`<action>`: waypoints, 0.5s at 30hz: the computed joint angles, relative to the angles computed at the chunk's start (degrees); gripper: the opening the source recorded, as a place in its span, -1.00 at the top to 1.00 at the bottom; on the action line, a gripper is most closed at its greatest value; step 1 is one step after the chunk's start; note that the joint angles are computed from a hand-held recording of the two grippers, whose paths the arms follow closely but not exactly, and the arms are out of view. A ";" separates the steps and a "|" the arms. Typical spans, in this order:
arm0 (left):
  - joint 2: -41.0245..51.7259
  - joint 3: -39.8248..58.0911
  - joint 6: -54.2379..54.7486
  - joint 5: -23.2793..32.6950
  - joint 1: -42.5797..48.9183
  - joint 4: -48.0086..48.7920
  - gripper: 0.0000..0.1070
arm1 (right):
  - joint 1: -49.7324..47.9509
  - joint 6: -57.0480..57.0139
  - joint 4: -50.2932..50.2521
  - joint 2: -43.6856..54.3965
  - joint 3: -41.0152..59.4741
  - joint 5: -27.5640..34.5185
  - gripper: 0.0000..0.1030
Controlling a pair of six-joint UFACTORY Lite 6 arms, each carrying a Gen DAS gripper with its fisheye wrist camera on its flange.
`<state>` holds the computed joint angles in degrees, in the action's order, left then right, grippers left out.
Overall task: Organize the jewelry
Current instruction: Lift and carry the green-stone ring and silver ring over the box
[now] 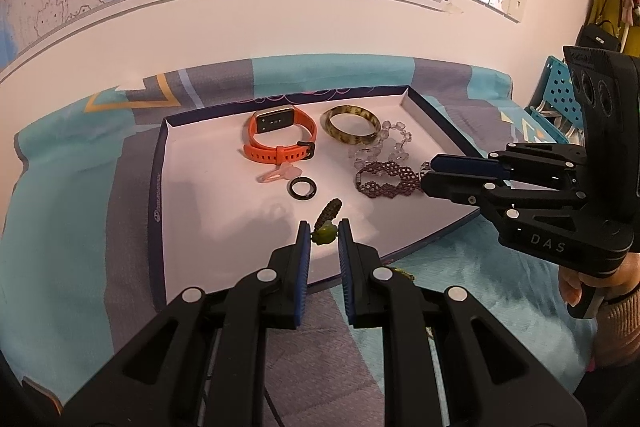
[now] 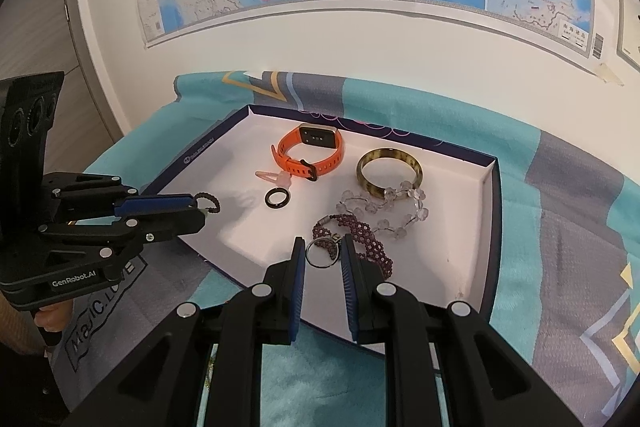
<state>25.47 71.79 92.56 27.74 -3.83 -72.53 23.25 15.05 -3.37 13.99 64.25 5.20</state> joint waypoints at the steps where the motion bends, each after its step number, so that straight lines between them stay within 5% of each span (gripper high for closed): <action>1: 0.27 0.32 -0.30 -0.06 -0.03 0.27 0.73 | -0.08 -1.05 0.99 0.40 0.42 0.17 0.69; 15: 3.82 4.91 -5.45 -1.17 -0.79 3.75 0.73 | -1.22 -15.53 15.82 3.47 2.91 0.63 0.69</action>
<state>29.28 76.70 87.11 26.56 -4.62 -68.79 22.03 -0.48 12.45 17.46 67.16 5.83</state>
